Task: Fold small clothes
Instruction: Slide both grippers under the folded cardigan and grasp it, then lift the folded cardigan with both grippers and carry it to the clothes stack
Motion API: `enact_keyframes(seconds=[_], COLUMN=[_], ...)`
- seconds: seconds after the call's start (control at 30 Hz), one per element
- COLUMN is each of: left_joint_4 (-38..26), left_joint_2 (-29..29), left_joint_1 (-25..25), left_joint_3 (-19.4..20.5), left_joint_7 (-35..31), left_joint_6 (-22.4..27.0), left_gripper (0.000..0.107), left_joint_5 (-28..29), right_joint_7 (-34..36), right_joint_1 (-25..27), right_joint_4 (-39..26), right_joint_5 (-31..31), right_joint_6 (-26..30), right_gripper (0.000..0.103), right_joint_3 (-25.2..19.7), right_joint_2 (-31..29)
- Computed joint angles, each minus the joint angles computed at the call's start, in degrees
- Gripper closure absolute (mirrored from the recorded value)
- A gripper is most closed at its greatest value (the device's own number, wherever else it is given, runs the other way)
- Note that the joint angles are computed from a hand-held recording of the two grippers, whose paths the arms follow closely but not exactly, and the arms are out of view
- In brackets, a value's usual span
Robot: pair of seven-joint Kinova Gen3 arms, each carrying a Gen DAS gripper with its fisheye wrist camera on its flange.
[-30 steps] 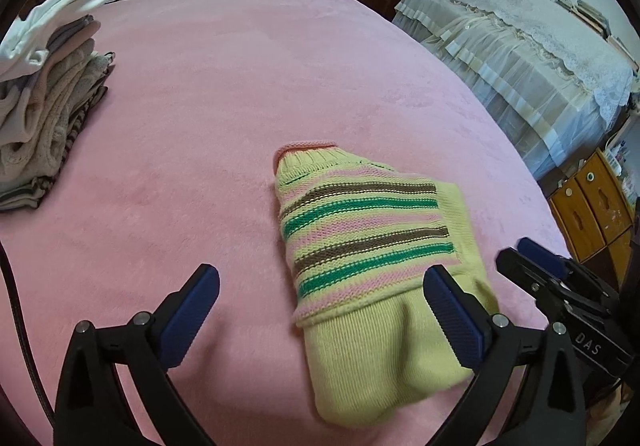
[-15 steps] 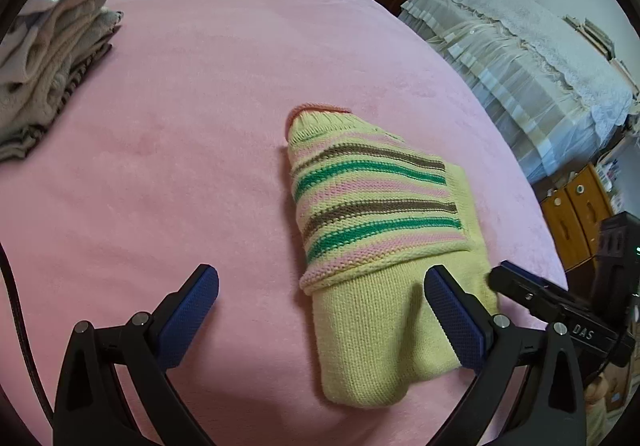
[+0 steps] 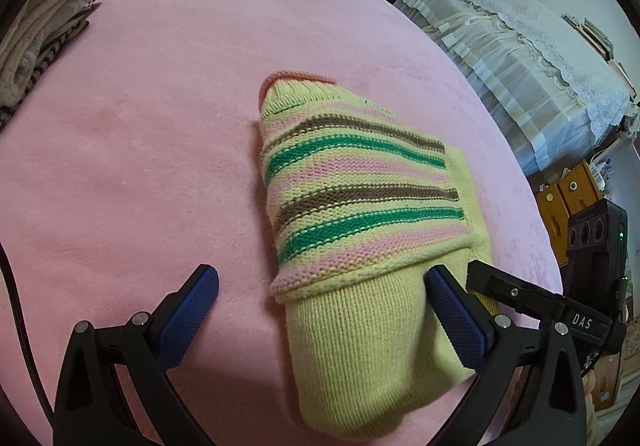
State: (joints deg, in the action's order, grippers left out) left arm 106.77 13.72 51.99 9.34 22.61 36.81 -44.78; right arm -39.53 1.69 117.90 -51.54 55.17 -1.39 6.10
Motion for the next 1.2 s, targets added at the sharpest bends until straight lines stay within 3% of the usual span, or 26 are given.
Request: enact_keyframes(seconds=[0.27, 0.33, 0.43, 0.5, 0.6, 0.7, 0.77, 0.8, 0.93, 1.0, 1.07, 1.2], left_joint_4=[-1.1, -1.1, 0.8, 1.6, 1.3, 1.9, 1.9, 1.9, 3.3, 3.6, 3.7, 2.4], left_joint_2=[1.9, 2.1, 1.2, 0.9, 0.9, 0.6, 0.7, 0.7, -0.1, -0.2, -0.6, -1.1], left_joint_1=[-0.3, 0.2, 0.2, 0.4, 0.6, 0.7, 0.9, 0.9, 0.3, 0.3, 0.4, 1.3], left_joint_3=[-1.0, -1.6, -2.6, -3.2, -3.3, -3.8, -3.9, -3.9, -3.9, -4.0, -3.7, -2.6], left_joint_7=[-2.4, -1.7, -0.5, -0.1, -0.6, -0.1, -0.2, -0.2, -0.9, -0.6, -0.9, -0.4], left_joint_6=[-1.6, -2.1, -6.2, -8.3, -8.6, -9.6, -9.6, -9.6, -10.5, -10.9, -10.3, -6.9], left_gripper=[0.005, 0.008, 0.018, 0.029, 0.030, 0.030, 0.030, 0.030, 0.031, 0.035, 0.039, 0.046], left_joint_5=[1.5, 1.2, 0.4, -0.2, -0.2, -0.3, -0.4, -0.4, 0.0, -0.3, -0.4, -1.3], right_joint_7=[3.3, 4.3, 5.5, 5.6, 5.2, 3.6, 3.5, 3.2, -1.4, -0.7, 0.5, 0.8], right_joint_1=[1.8, 2.4, 3.9, 4.4, 5.0, 5.2, 5.6, 5.1, 0.3, 0.3, 0.8, 0.8], right_joint_4=[-1.6, -2.0, -2.8, -3.1, -3.5, -4.0, -4.2, -4.2, -5.4, -5.3, -5.0, -4.2], right_joint_5=[-3.1, -4.1, -5.5, -5.7, -5.5, -5.9, -6.2, -5.8, -1.0, -1.8, -3.2, -3.5], right_joint_6=[3.7, 4.9, 8.2, 9.3, 10.7, 12.2, 13.3, 12.5, 7.0, 6.6, 7.5, 7.7], right_gripper=[0.028, 0.032, 0.044, 0.047, 0.050, 0.045, 0.029, 0.026, 0.025, 0.029, 0.047, 0.061], right_joint_3=[-0.7, -1.1, -1.4, -1.4, -1.4, -1.4, -1.5, -1.7, -2.5, -2.9, -3.2, -2.8], right_joint_2=[4.9, 6.1, 8.3, 8.9, 9.1, 9.3, 9.3, 8.7, 7.1, 7.4, 7.6, 5.5])
